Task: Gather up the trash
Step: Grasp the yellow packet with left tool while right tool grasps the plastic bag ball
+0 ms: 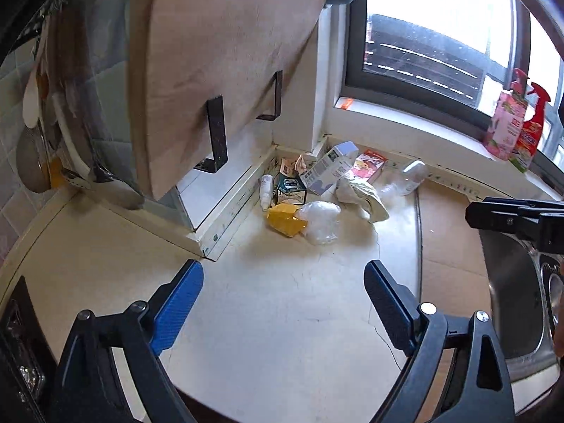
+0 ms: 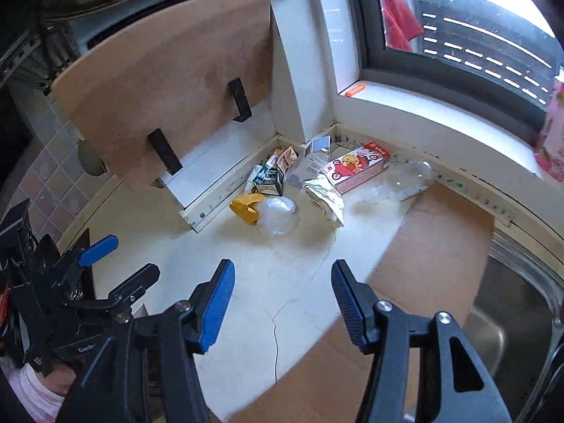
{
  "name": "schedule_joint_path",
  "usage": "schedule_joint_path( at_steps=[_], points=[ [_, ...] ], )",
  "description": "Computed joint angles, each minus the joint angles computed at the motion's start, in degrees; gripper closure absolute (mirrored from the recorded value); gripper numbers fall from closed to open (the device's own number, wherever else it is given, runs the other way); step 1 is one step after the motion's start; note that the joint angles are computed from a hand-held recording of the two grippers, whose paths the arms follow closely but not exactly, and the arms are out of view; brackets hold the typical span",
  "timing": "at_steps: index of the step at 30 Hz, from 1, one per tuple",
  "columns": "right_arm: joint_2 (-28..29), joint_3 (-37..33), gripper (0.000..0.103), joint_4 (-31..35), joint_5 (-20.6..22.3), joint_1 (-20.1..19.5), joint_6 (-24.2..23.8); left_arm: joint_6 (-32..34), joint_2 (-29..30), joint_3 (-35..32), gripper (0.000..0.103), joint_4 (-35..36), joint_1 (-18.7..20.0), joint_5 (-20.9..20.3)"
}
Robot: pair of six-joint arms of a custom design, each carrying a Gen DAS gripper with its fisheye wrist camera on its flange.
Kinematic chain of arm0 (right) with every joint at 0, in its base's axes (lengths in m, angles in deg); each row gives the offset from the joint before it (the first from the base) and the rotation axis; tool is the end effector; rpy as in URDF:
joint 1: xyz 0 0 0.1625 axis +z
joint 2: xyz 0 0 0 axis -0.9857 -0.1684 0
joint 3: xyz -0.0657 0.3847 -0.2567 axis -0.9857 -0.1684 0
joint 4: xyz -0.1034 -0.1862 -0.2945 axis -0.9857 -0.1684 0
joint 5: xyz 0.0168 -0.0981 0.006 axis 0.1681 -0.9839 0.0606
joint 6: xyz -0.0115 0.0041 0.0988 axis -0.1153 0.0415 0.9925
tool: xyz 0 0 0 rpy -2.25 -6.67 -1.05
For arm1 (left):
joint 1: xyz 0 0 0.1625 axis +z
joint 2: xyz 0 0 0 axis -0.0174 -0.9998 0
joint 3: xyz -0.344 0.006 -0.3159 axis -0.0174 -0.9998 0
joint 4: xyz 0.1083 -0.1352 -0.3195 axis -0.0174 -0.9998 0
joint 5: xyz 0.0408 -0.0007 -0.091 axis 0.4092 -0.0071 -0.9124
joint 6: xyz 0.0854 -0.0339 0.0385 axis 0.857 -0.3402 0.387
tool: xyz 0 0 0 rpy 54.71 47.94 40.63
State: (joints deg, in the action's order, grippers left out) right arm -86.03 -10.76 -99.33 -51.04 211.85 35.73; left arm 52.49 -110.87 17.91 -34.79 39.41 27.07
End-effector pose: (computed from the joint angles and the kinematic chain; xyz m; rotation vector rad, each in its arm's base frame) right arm 0.5166 -0.4881 0.3570 0.2521 -2.4747 0.7917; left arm -0.3511 -0.5400 0.4588 0.7656 2.3319 -0.7805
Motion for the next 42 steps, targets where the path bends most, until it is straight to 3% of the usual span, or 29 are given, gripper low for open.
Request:
schedule_joint_path(
  at_steps=[5, 12, 19, 22, 24, 36, 42],
  points=[
    [3.5, -1.9, 0.046, -4.8, 8.2, -7.6, -7.2, -0.3, 6.7, -2.6, 0.014, -4.9, 4.2, 1.1],
    [8.3, -5.1, 0.046, -9.2, 16.1, -13.7, -7.5, 1.2, 11.2, -4.6, 0.014, -7.2, 6.8, 4.3],
    [12.3, -7.7, 0.046, -9.0, 17.7, -15.8, -7.6, -0.8, 12.0, -5.8, 0.014, -7.1, 8.3, 3.9],
    [12.4, -7.0, 0.058, -10.8, 18.8, -16.1, -9.3, -1.1, 12.2, -5.7, 0.014, -7.5, 8.6, 3.5],
    [12.3, -6.7, 0.059, -11.0, 18.1, -15.8, -10.0, -1.3, 12.3, -5.8, 0.014, -7.2, 8.6, 3.4],
    [4.9, 4.1, 0.06, -14.6, 15.6, -15.4, -10.0, -1.2, 15.8, -9.5, 0.014, -6.4, 9.5, 1.2],
    [2.6, 7.1, 0.06, -17.4, 16.4, -15.9, -8.4, -1.0, 19.3, -12.9, 0.014, -6.3, 10.6, 1.2]
  ],
)
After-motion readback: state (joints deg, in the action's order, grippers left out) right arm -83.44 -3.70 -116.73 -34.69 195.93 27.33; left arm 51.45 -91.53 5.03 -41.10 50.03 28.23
